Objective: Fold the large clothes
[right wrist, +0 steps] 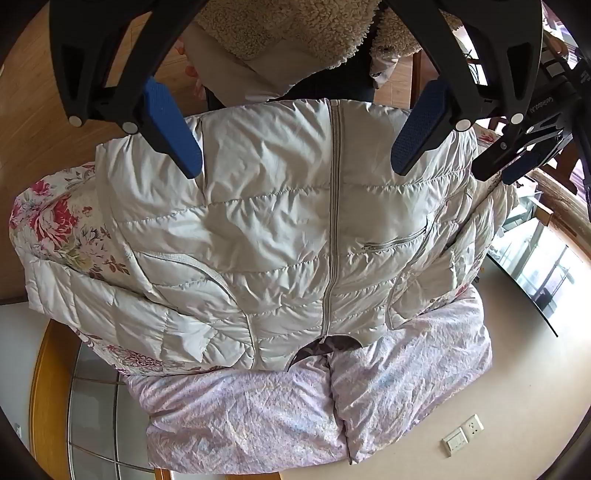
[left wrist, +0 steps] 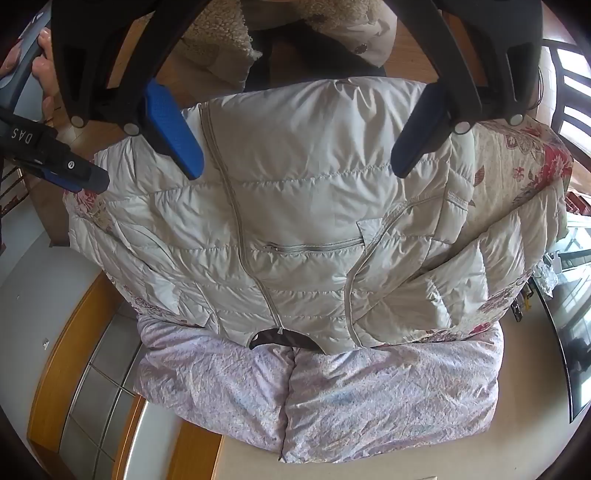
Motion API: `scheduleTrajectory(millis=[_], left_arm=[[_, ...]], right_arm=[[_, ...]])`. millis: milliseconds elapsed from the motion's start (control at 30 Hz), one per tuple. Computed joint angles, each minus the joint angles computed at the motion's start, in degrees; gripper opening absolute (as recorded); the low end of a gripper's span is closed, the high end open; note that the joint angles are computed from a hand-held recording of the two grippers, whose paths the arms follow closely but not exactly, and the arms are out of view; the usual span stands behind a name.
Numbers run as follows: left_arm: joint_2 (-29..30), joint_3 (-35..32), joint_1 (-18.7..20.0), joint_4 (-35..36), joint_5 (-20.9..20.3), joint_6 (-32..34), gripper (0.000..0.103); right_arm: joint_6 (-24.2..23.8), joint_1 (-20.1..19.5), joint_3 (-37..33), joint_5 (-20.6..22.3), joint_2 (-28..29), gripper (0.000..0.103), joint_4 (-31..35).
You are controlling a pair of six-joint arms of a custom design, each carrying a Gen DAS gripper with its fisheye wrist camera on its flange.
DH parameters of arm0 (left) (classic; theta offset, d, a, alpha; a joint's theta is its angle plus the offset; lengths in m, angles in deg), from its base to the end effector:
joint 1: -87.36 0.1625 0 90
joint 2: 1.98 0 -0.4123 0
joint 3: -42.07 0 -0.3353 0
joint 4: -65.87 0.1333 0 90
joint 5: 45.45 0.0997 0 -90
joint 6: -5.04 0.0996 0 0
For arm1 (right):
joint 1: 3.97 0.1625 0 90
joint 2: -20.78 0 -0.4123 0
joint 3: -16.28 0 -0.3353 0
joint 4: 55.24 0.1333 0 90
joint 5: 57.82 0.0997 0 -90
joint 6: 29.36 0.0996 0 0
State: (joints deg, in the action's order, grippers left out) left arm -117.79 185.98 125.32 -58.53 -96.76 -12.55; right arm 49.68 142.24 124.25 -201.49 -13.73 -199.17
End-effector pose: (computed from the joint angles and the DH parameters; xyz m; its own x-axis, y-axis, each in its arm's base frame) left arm -0.0562 -0.2919 0.3094 -0.7461 0.3616 -0.5591 0.5856 0.7560 -0.2924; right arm 0.4529 -0.2392 -0.0143 -0.7891 0.3925 0.4726 -0.0452 0.7301 -0.6819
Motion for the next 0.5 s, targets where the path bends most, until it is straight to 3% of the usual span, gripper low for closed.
scheduleTrajectory(millis=[500], left_arm=[[-0.1, 0.0, -0.2, 0.3, 0.1, -0.3, 0.101]], right_arm=[[-0.1, 0.0, -0.2, 0.1, 0.0, 0.102, 0.2]])
